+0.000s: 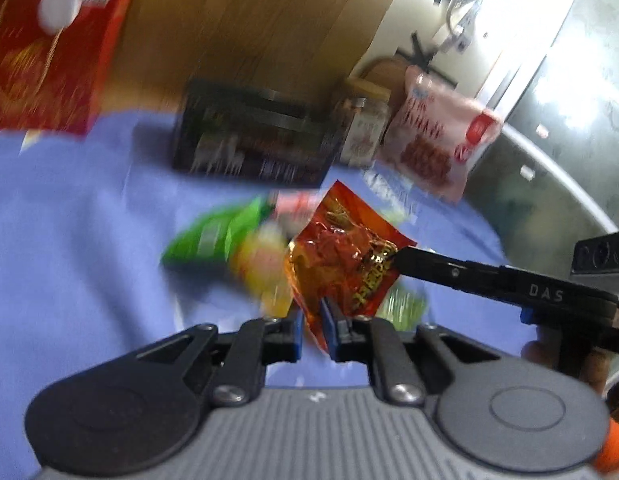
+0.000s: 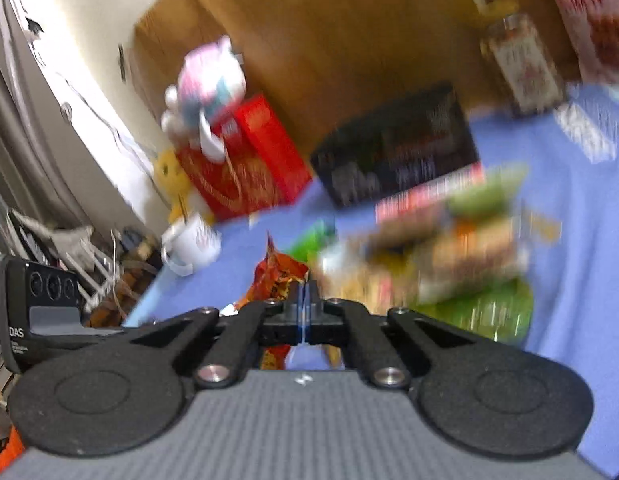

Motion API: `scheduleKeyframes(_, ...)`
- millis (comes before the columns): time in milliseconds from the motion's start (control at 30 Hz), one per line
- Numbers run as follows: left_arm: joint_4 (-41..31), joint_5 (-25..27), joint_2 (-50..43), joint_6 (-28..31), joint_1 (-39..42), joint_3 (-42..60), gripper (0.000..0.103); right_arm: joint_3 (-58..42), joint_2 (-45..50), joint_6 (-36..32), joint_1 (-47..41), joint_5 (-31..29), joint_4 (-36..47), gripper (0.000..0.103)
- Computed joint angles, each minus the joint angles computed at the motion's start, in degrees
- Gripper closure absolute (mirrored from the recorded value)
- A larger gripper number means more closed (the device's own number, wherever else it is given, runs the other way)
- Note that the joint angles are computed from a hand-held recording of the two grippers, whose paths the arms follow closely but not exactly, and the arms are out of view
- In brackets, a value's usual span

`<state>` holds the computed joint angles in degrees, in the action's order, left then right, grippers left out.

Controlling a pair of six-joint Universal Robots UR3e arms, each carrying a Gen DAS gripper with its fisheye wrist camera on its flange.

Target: Organize snacks

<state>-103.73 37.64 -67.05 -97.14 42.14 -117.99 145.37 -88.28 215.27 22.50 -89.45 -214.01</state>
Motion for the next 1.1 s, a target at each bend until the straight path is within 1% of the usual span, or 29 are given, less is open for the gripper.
scheduleKeyframes(33,4.9,-1.9,-1.5,-4.1,-2.8,0.8,0.092,-2.0,-1.2,-1.6,-1.6,-0.2,2.9,0.100)
scheduleKeyframes(67,12.3,-3.7,-3.4,-9.7,-6.2,1.3,0.092,-3.9,-1.8,-3.2,-3.6,0.2,4.9,0.100)
scheduleKeyframes(100,23.3,-5.0,-7.2,-18.3,-10.5,2.1,0.092,-5.8,-2.1,-4.6,-6.0,1.2,6.6,0.100)
scheduleKeyframes(133,31.8,-5.3,-11.4,-25.6,-14.0,3.9,0.092,-8.6,-1.5,-6.1,-8.9,2.6,8.6,0.100)
scheduleKeyframes(200,48.2,-4.5,-21.9,-40.1,-21.1,10.0,0.092,-13.4,0.3,-7.6,-12.7,3.9,11.6,0.100)
scheduleKeyframes(233,55.7,-3.1,-26.8,-46.2,-24.1,13.4,0.092,-16.6,2.1,-8.3,-14.5,4.6,13.3,0.099)
scheduleKeyframes(267,61.3,-1.4,-30.8,-51.0,-26.7,16.5,0.092,-19.3,3.9,-8.9,-16.0,5.2,14.8,0.100)
scheduleKeyframes(300,65.3,0.7,-35.5,-55.6,-29.1,20.9,0.092,-22.2,5.8,-9.4,-17.1,5.6,16.5,0.100)
scheduleKeyframes(333,67.2,2.5,-40.2,-59.4,-31.3,26.0,0.092,-25.0,8.0,-9.5,-17.7,5.2,18.1,0.099)
scheduleKeyframes(367,68.3,3.9,-43.9,-62.0,-32.7,30.2,0.092,-27.8,10.4,-9.7,-18.2,4.8,19.5,0.099)
scheduleKeyframes(400,69.9,5.5,-47.5,-64.6,-34.1,34.1,0.089,-29.5,12.3,-10.4,-18.3,4.2,20.2,0.099)
scheduleKeyframes(433,72.6,7.8,-51.0,-67.8,-35.5,37.4,0.075,-31.7,14.4,-11.2,-18.7,4.0,21.3,0.095)
scheduleKeyframes(467,73.6,10.9,-53.8,-70.0,-36.9,40.5,0.064,-33.1,15.7,-11.6,-19.1,4.0,22.9,0.093)
scheduleKeyframes(500,73.5,13.4,-55.4,-70.9,-37.7,42.3,0.052,-34.2,16.6,-11.7,-19.3,3.6,24.7,0.091)
scheduleKeyframes(533,73.0,15.4,-56.1,-71.4,-38.1,43.3,0.052,-34.2,16.4,-11.3,-19.4,2.4,26.0,0.090)
scheduleKeyframes(567,73.0,15.4,-55.7,-71.2,-37.7,42.3,0.052,-31.9,15.5,-11.2,-20.2,3.0,24.5,0.090)
scheduleKeyframes(600,73.4,12.4,-53.9,-69.7,-35.8,38.9,0.052,-28.9,13.8,-11.1,-21.4,4.7,22.7,0.090)
scheduleKeyframes(667,75.7,6.3,-49.2,-66.9,-31.4,30.2,0.050,-20.9,8.6,-10.8,-25.5,10.5,20.5,0.090)
scheduleKeyframes(733,72.0,0.6,-43.0,-61.9,-25.9,21.7,0.045,-12.9,2.6,-10.7,-29.7,16.5,20.0,0.090)
scheduleKeyframes(767,69.0,-3.1,-39.1,-57.5,-22.4,16.2,0.042,-9.2,-0.7,-11.1,-31.5,18.8,20.5,0.090)
scheduleKeyframes(800,65.2,-5.7,-35.2,-52.7,-19.4,11.7,0.034,-6.0,-3.5,-12.1,-32.5,20.7,20.4,0.090)
scheduleKeyframes(833,61.8,-7.3,-31.1,-47.5,-16.5,7.1,0.020,-2.9,-6.6,-13.6,-33.1,22.7,20.5,0.090)
scheduleKeyframes(867,58.8,-8.5,-27.3,-42.1,-13.7,3.1,0.016,-1.2,-9.0,-14.7,-32.5,23.6,21.2,0.090)
scheduleKeyframes(900,55.8,-9.4,-23.5,-36.4,-11.0,-0.8,0.015,-0.6,-10.5,-15.6,-31.3,24.0,22.1,0.089)
scheduleKeyframes(933,50.2,-9.8,-18.7,-28.6,-8.3,-4.3,0.015,-1.0,-10.8,-16.0,-29.0,23.8,22.7,0.087)
scheduleKeyframes(967,45.9,-9.9,-15.1,-22.5,-6.4,-6.5,0.015,-1.2,-10.9,-16.1,-27.3,23.9,23.2,0.087)
scheduleKeyframes(1000,44.4,-9.6,-11.4,-17.4,-4.7,-9.8,0.015,-2.6,-10.0,-15.6,-25.5,23.9,24.2,0.086)
scheduleKeyframes(1067,45.5,-8.9,-5.0,-10.7,-2.2,-16.0,0.017,-7.5,-5.7,-14.0,-22.9,25.2,26.4,0.086)
scheduleKeyframes(1100,44.0,-9.1,-1.8,-6.4,-1.0,-18.4,0.017,-9.4,-3.6,-13.1,-21.9,25.8,26.5,0.086)
